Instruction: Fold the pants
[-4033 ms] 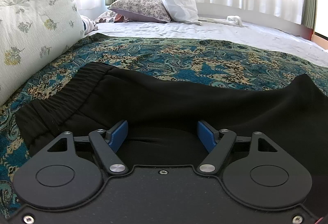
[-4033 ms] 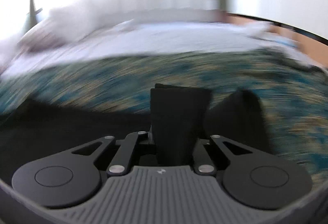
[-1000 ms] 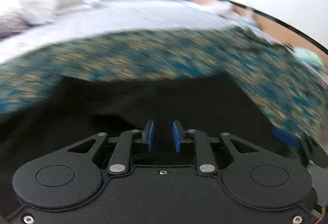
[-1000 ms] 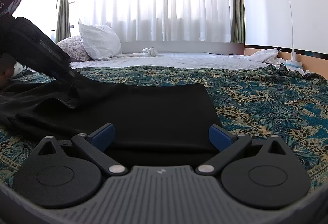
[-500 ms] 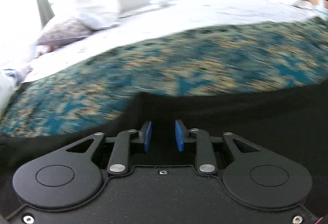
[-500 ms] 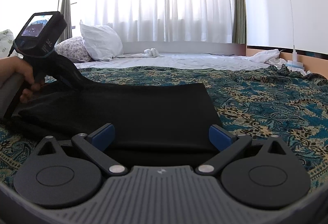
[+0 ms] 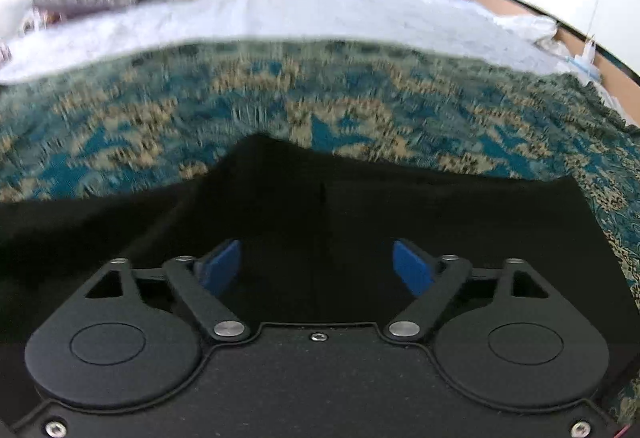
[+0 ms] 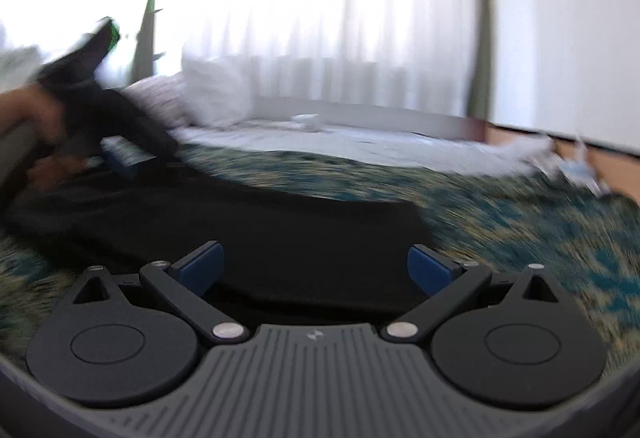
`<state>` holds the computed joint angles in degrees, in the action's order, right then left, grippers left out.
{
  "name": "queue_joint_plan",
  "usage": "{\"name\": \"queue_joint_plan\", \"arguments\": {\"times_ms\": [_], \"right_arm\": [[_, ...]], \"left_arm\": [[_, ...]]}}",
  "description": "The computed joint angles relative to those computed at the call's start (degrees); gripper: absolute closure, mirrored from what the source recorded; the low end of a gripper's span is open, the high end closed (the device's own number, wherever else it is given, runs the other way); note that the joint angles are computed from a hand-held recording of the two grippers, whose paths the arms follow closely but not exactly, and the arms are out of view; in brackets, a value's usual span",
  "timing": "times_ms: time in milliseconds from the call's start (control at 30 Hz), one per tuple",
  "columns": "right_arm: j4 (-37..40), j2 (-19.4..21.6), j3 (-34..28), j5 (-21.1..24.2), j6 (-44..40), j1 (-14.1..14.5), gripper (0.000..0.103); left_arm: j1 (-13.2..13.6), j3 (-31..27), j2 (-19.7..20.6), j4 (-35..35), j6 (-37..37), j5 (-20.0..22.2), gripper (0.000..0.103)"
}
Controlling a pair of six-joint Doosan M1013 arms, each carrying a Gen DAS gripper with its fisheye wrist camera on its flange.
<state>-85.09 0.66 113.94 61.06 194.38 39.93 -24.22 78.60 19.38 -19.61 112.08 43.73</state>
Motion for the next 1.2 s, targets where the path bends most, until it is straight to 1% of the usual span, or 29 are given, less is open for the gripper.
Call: {"name": "queue_joint_plan", "arguments": {"times_ms": [33, 67, 100, 133, 167, 233, 300, 367, 400, 467, 533, 633, 700, 767, 833, 900, 933, 1033, 1067, 1100, 1133, 1167, 1200], "right_arm": [[0.3, 0.56, -1.21, -1.66, -1.81, 0.31, 0.0], [0.51, 0.79, -2.08, -4.41, -2.65, 0.35, 0.0], [0.48, 0.95, -2.76, -7.36, -2.85, 0.26, 0.0], [0.33, 1.28, -3.5, -10.18, -2.88, 0.15, 0.0], [0.53, 1.88, -4.43, -12.2, -3.71, 0.1, 0.0], [1.89, 3.47, -6.34, -13.89, -7.52, 0.09, 0.0], [4.74, 4.92, -8.12, -14.91, -11.62, -0.24, 0.002], [8.12, 5.79, -9.39, -16.58, -13.98, -0.82, 0.004], [9.3, 6.08, -9.8, -16.65, -14.54, -0.97, 0.007], [11.97, 6.78, -10.85, -15.79, -16.41, -1.14, 0.013], [12.8, 6.79, -10.89, -16.01, -16.96, -1.42, 0.013], [13.04, 6.9, -10.99, -16.45, -16.91, -1.39, 0.021], [11.59, 6.66, -10.72, -17.32, -14.02, -1.7, 0.027], [9.67, 6.35, -10.14, -17.02, -10.38, -1.45, 0.031], [8.14, 6.2, -9.83, -15.87, -7.48, -1.17, 0.034], [8.4, 6.45, -10.09, -14.03, -6.77, -0.96, 0.036], [9.03, 6.66, -10.3, -13.5, -7.6, -0.93, 0.037], [11.35, 7.61, -11.23, -12.61, -12.07, -0.91, 0.042], [11.71, 7.9, -11.53, -12.45, -13.04, -0.84, 0.045], [12.12, 8.31, -12.1, -12.16, -14.03, -0.69, 0.051], [12.23, 8.38, -12.22, -12.15, -14.27, -0.63, 0.054], [12.29, 8.48, -12.33, -12.42, -14.22, -0.71, 0.06], [12.45, 8.56, -12.47, -12.8, -14.02, -0.88, 0.071]], "left_arm": [[0.08, -1.38, 0.97, 0.34, -1.25, 2.46, 0.018], [0.2, -2.86, 2.01, 0.57, -2.43, 4.85, 0.018], [0.21, -3.48, 2.5, 0.62, -2.86, 5.4, 0.016], [0.31, -3.83, 3.1, 0.27, -2.18, 5.05, 0.016], [0.23, -4.36, 3.38, 0.46, -2.01, 5.61, 0.016], [0.19, -5.34, 3.99, 0.37, -1.48, 6.91, 0.017], [0.15, -5.76, 4.31, -0.13, 0.41, 7.35, 0.027], [0.13, -5.96, 4.34, -0.49, 2.12, 7.62, 0.032], [0.24, -6.02, 4.37, -1.17, 2.97, 7.89, 0.035], [0.54, -6.2, 4.46, -2.69, 4.01, 8.46, 0.036], [0.9, -6.55, 4.75, -4.31, 4.64, 9.11, 0.037], [1.26, -6.5, 4.82, -5.68, 4.56, 8.83, 0.043], [1.53, -6.7, 4.97, -6.85, 3.72, 9.07, 0.046], [2.11, -7.26, 5.33, -9.21, 3.35, 10.22, 0.049], [2.77, -8.02, 5.82, -11.66, 2.84, 11.96, 0.05], [3.15, -8.53, 6.2, -12.99, 2.34, 13.11, 0.05], [3.12, -8.58, 6.29, -12.88, 2.16, 13.12, 0.05], [2.81, -7.98, 6.09, -12.56, 3.1, 12.11, 0.05], [2.69, -7.82, 6.03, -12.73, 3.65, 11.9, 0.05], [2.57, -7.54, 5.95, -13.15, 4.19, 11.72, 0.052], [2.49, -7.11, 5.81, -13.81, 4.7, 11.19, 0.062], [2.22, -6.49, 5.52, -13.54, 4.78, 9.91, 0.089], [1.95, -6.08, 5.32, -12.78, 4.78, 8.78, 0.096]]}}
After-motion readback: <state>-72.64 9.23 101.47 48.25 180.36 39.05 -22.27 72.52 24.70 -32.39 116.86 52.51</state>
